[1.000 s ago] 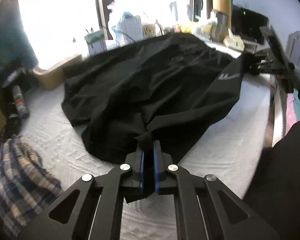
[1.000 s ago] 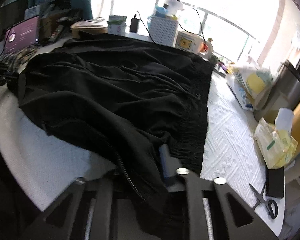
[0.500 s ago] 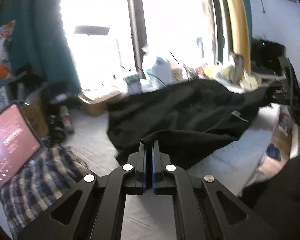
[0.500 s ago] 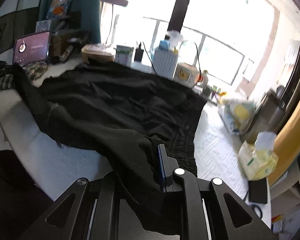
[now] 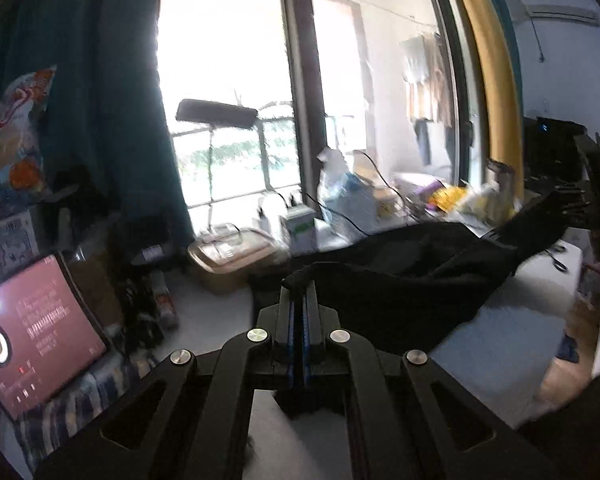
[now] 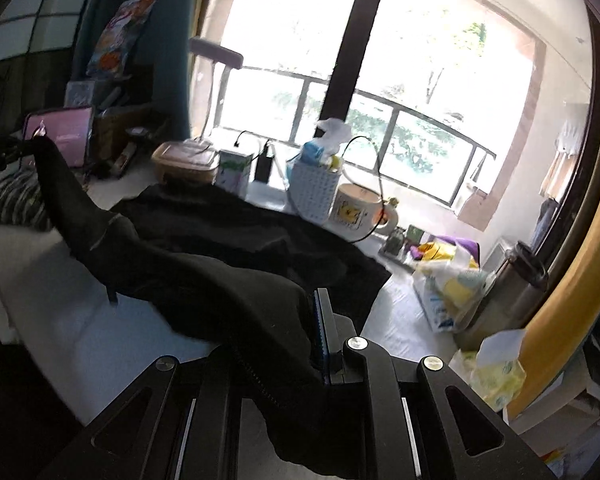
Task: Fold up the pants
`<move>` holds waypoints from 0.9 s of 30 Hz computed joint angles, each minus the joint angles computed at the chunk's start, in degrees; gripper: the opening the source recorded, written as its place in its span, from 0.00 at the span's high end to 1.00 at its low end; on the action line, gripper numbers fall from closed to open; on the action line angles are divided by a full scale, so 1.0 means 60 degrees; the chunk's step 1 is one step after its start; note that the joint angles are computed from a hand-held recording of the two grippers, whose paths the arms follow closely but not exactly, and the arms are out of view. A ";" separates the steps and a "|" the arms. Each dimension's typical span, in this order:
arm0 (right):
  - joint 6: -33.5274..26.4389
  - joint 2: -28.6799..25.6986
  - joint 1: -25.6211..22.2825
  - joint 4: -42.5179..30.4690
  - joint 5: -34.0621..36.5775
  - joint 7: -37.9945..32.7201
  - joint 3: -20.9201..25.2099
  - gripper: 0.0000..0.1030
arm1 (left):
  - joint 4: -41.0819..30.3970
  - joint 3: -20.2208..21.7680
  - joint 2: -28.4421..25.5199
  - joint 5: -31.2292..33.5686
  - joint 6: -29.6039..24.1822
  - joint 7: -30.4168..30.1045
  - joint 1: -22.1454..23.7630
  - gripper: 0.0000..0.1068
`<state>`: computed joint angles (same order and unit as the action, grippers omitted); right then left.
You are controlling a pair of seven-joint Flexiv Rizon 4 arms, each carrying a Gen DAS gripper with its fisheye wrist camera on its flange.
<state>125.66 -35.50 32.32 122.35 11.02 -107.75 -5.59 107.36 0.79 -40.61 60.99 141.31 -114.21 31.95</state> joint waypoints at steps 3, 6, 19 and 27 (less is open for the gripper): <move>-0.0534 -0.0039 -0.0868 -0.0552 -0.0764 0.0633 0.0495 0.86 | -0.0551 -0.0120 -0.0167 -0.0349 -0.0189 0.0135 -0.0069 0.99; -0.1071 -0.0269 -0.1301 -0.1210 -0.1297 0.1242 0.0617 0.86 | -0.1256 -0.0380 -0.0338 -0.0361 -0.0595 -0.0025 -0.0113 0.99; -0.4300 -0.2223 -0.2826 -0.5354 -0.4139 0.2937 0.1063 0.86 | -0.4629 -0.3083 -0.1776 0.1090 -0.4296 -0.1229 0.0464 0.98; -0.8001 -0.4335 -0.4075 -0.9327 -0.4868 0.1875 0.3153 0.86 | -0.5506 -0.5923 -0.3322 0.1185 -0.7026 0.0788 0.1575 0.98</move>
